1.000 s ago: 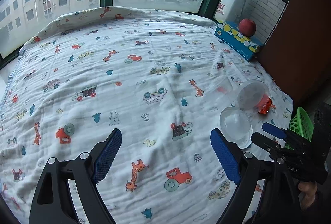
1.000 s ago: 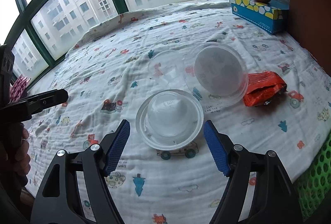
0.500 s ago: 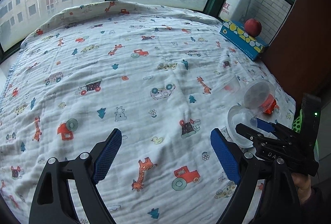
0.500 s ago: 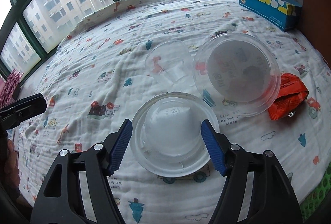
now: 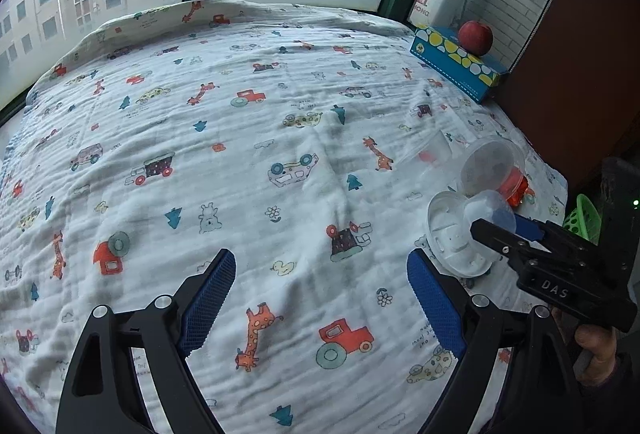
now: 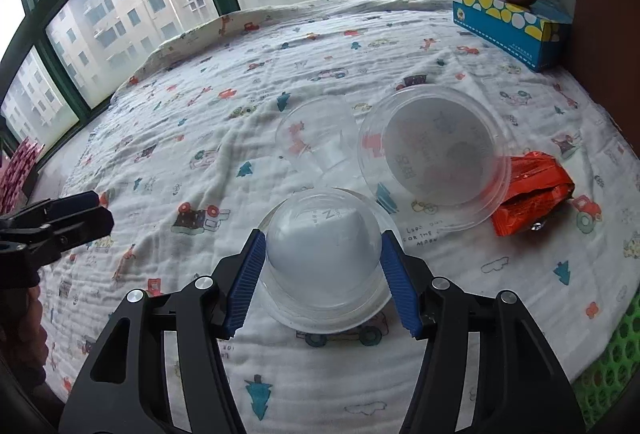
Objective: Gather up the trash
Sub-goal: 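Grasp the clear dome lid with the right tool while the left tool grasps the white round lid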
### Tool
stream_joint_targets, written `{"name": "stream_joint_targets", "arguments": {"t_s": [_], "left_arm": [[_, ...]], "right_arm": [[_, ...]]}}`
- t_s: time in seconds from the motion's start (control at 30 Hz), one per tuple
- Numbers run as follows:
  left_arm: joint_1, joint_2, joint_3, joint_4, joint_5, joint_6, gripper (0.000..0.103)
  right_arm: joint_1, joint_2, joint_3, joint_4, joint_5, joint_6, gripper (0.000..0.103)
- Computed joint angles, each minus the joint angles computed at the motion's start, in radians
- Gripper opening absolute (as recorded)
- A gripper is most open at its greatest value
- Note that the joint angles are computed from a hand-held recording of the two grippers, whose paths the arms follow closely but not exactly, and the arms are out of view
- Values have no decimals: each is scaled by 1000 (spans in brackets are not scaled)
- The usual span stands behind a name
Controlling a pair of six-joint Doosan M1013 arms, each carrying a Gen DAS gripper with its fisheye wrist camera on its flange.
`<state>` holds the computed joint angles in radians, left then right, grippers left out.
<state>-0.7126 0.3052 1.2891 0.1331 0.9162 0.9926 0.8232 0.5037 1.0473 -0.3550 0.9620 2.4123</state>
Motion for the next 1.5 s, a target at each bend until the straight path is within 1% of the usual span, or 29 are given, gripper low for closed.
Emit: {"name": "stream_joint_targets", "arguments": {"t_s": [0.2,0.3,0.37,0.47,0.67,0.87,0.97,1.07,1.13,1.37,1.5], "left_arm": [[-15,25,-28,-55,7,99,85],[-25,45,-52,-95,15,167,89],[-33,60,-71,-119,20,212,89],[-46,96,-115,-164,51,292,93],[-66,160,-193,-203,95,399,93],[-79,209,-251,-195,143,442,93],[-84,221,-264,-169,150,439,93],[-82,227,-271,-171,153,427,94],[-85,228,-272,-136,150,402,94],[-86,237,-281,-146,157,438,95],[-90,240,-284,-125,163,434,96]], "right_arm": [[7,-58,51,-68,-6,66,59],[10,-88,82,-109,-3,109,59],[12,-110,108,-130,-6,144,59],[16,-140,141,-161,-2,189,59],[27,-187,193,-222,19,267,59],[31,-223,242,-261,33,339,59],[32,-233,255,-270,40,360,59],[33,-243,268,-278,44,378,59],[35,-248,274,-281,46,384,59],[39,-261,291,-295,55,413,59],[41,-268,298,-305,64,424,59]]}}
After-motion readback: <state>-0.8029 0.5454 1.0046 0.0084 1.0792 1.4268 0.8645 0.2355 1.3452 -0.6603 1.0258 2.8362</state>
